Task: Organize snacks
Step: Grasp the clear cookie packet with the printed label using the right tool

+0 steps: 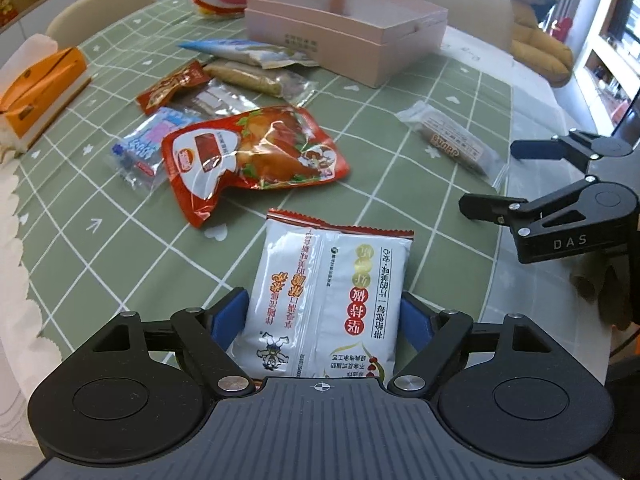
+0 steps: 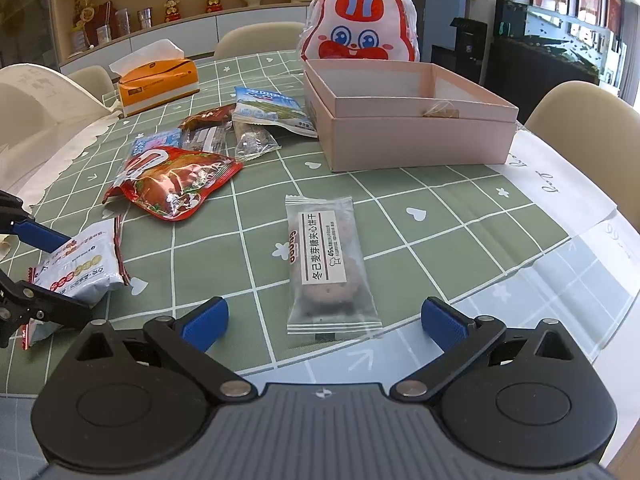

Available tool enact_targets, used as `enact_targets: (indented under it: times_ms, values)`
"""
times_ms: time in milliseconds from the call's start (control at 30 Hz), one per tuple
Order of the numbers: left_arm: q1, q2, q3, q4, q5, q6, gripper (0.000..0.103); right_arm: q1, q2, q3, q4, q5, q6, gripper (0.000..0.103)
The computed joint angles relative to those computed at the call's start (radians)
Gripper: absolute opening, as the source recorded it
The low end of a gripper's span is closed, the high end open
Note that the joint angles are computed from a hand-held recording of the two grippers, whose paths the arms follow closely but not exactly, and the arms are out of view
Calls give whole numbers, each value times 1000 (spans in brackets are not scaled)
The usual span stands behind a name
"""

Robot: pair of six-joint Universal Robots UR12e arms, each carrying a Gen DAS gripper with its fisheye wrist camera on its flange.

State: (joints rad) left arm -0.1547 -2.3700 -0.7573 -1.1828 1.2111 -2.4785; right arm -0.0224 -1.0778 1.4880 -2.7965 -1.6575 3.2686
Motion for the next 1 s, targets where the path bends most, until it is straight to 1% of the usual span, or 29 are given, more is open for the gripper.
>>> enact_targets:
  times_ms: [133, 200, 300, 433, 500, 567, 600, 667, 700, 767, 867, 933, 967, 1000]
  values:
    - [-12, 8, -15, 22, 43, -33, 85, -3, -2, 0, 7, 10, -8, 103]
    - [-13, 16, -32, 49, 47, -63, 82, -5, -4, 2, 8, 18, -16, 103]
    - [-6, 26, -53, 70, 15, -140, 82, -6, -5, 5, 2, 20, -17, 103]
    - [5, 35, -62, 56, -45, -254, 81, -4, -5, 3, 8, 17, -18, 103]
    - [10, 54, -95, 90, -70, -302, 81, -6, -4, -9, 39, 19, -17, 103]
    - [11, 76, -130, 127, -72, -344, 81, -9, -5, -31, 94, 36, -15, 100]
    - [12, 87, -146, 142, -71, -369, 81, -11, -4, -38, 105, 51, -14, 95]
    - [15, 102, -169, 160, -69, -421, 81, -15, -2, -52, 107, 80, -15, 95]
    - [16, 107, -175, 159, -69, -441, 81, -14, 3, -62, 103, 78, -23, 95]
    - [20, 113, -180, 146, -81, -453, 81, -11, 17, -89, 109, 67, -43, 95]
    - [24, 125, -196, 144, -86, -453, 81, -8, 49, -142, 148, 36, -45, 88]
    - [25, 130, -204, 141, -77, -464, 81, -9, 64, -173, 195, 24, -19, 77]
    - [26, 132, -205, 135, -74, -473, 81, -13, 69, -185, 222, 33, 0, 74]
    - [27, 132, -204, 127, -74, -478, 81, -14, 69, -185, 219, 33, 12, 72]
